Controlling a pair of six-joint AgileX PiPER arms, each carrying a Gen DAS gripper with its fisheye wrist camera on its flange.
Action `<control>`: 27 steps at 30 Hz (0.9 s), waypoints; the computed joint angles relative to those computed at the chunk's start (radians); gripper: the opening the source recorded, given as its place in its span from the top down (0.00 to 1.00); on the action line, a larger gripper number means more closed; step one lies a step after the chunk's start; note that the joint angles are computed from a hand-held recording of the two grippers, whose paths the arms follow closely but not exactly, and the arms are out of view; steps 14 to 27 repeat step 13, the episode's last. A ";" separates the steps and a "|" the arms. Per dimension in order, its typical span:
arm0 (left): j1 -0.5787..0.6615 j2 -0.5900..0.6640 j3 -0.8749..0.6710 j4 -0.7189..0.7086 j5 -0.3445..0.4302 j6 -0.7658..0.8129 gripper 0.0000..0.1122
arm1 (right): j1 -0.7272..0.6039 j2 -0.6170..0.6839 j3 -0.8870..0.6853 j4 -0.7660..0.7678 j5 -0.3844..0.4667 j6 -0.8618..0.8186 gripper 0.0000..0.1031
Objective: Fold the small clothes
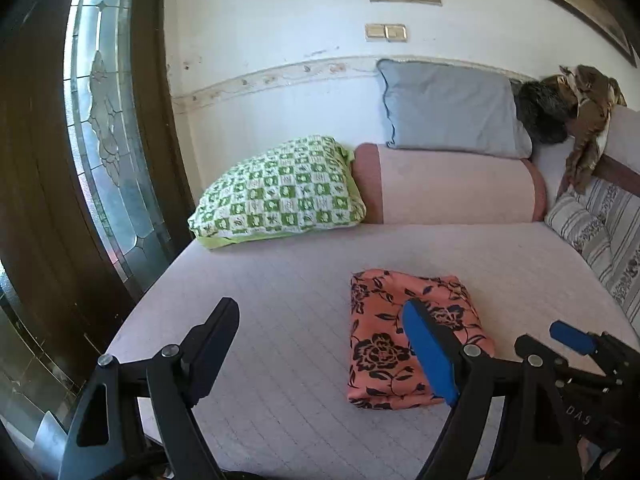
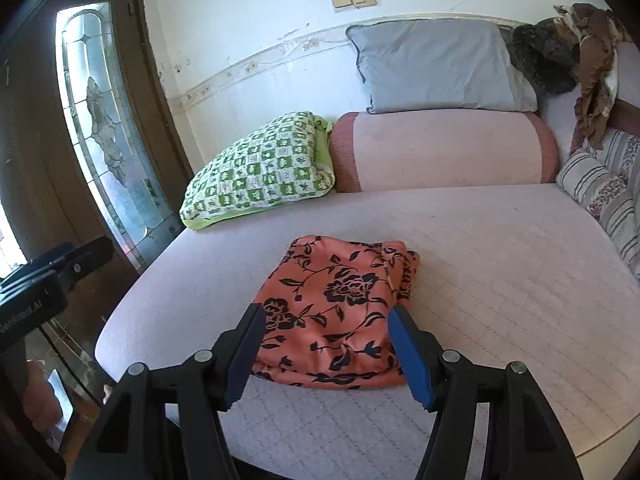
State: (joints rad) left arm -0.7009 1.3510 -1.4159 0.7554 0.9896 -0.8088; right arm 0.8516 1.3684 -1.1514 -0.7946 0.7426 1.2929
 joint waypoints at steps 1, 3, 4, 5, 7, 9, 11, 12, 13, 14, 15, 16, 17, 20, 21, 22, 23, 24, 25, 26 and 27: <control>-0.002 -0.001 0.000 0.012 0.007 -0.018 0.19 | -0.001 0.008 -0.007 0.006 -0.002 -0.009 0.35; -0.023 0.003 0.007 0.071 0.025 -0.064 0.08 | -0.006 0.025 -0.017 0.017 -0.015 -0.021 0.35; -0.033 -0.002 0.020 0.097 0.017 -0.077 0.08 | -0.012 0.031 -0.020 0.030 -0.026 -0.031 0.35; -0.037 -0.001 0.024 0.104 0.013 -0.071 0.08 | -0.020 0.039 -0.022 0.048 -0.043 -0.044 0.35; -0.012 0.003 0.012 0.025 -0.016 -0.002 0.08 | -0.027 0.049 -0.024 0.062 -0.060 -0.055 0.35; -0.002 0.001 0.019 0.006 -0.034 -0.007 0.08 | -0.027 0.061 -0.030 0.063 -0.065 -0.064 0.35; 0.000 0.010 0.024 0.011 -0.042 -0.007 0.08 | -0.029 0.070 -0.031 0.063 -0.069 -0.069 0.35; 0.007 0.016 0.022 -0.002 -0.045 -0.001 0.08 | -0.037 0.069 -0.025 0.067 -0.080 -0.069 0.35; 0.027 0.021 0.019 -0.037 -0.056 0.015 0.08 | -0.042 0.068 -0.024 0.069 -0.082 -0.068 0.35; 0.027 0.021 0.019 -0.037 -0.056 0.015 0.08 | -0.042 0.068 -0.024 0.069 -0.082 -0.068 0.35; 0.027 0.021 0.019 -0.037 -0.056 0.015 0.08 | -0.042 0.068 -0.024 0.069 -0.082 -0.068 0.35; 0.027 0.021 0.019 -0.037 -0.056 0.015 0.08 | -0.042 0.068 -0.024 0.069 -0.082 -0.068 0.35; 0.027 0.021 0.019 -0.037 -0.056 0.015 0.08 | -0.042 0.068 -0.024 0.069 -0.082 -0.068 0.35; 0.027 0.021 0.019 -0.037 -0.056 0.015 0.08 | -0.042 0.068 -0.024 0.069 -0.082 -0.068 0.35; 0.027 0.021 0.019 -0.037 -0.056 0.015 0.08 | -0.042 0.068 -0.024 0.069 -0.082 -0.068 0.35; 0.027 0.021 0.019 -0.037 -0.056 0.015 0.08 | -0.042 0.068 -0.024 0.069 -0.082 -0.068 0.35; 0.027 0.021 0.019 -0.037 -0.056 0.015 0.08 | -0.042 0.068 -0.024 0.069 -0.082 -0.068 0.35; 0.027 0.021 0.019 -0.037 -0.056 0.015 0.08 | -0.042 0.068 -0.024 0.069 -0.082 -0.068 0.35; 0.027 0.021 0.019 -0.037 -0.056 0.015 0.08 | -0.042 0.068 -0.024 0.069 -0.082 -0.068 0.35; 0.027 0.021 0.019 -0.037 -0.056 0.015 0.08 | -0.042 0.068 -0.024 0.069 -0.082 -0.068 0.35; 0.027 0.021 0.019 -0.037 -0.056 0.015 0.08 | -0.042 0.068 -0.024 0.069 -0.082 -0.068 0.35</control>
